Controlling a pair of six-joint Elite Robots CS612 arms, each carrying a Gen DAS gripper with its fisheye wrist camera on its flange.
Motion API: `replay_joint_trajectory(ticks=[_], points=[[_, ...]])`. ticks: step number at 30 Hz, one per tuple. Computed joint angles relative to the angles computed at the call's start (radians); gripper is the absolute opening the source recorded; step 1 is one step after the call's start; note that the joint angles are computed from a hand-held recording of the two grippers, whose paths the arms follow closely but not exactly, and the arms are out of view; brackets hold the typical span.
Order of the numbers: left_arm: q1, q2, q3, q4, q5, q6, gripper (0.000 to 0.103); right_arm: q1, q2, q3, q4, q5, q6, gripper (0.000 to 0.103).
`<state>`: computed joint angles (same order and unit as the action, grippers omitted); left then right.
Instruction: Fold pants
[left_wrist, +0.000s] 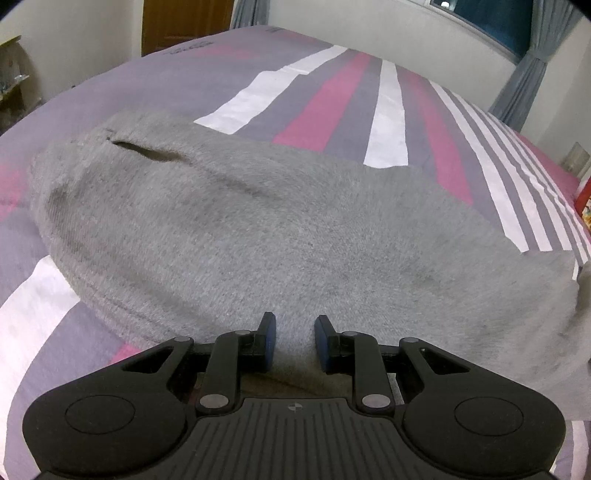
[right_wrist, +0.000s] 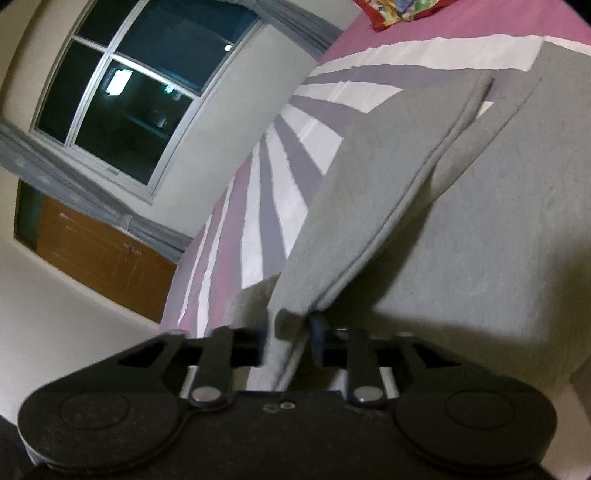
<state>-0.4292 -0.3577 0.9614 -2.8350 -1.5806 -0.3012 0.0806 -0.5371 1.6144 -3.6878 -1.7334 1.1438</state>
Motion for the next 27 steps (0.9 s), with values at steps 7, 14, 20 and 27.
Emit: replay_joint_trajectory(ticks=[7,14,20,27], points=[[0.000,0.000,0.000,0.001,0.004,0.000,0.024,-0.020,0.003,0.005,0.023,-0.032,0.041,0.017],[-0.004,-0.003,0.007,-0.009,0.018,0.028,0.024,0.032,-0.074,0.045,0.001,-0.181,-0.266,0.005],[-0.003,-0.006,0.015,-0.020,0.017,0.053,0.024,0.059,-0.106,0.102,0.146,-0.181,-0.348,0.005],[-0.015,-0.016,0.029,-0.031,0.061,0.080,0.024,0.033,-0.101,0.102,0.298,-0.136,-0.294,0.016]])
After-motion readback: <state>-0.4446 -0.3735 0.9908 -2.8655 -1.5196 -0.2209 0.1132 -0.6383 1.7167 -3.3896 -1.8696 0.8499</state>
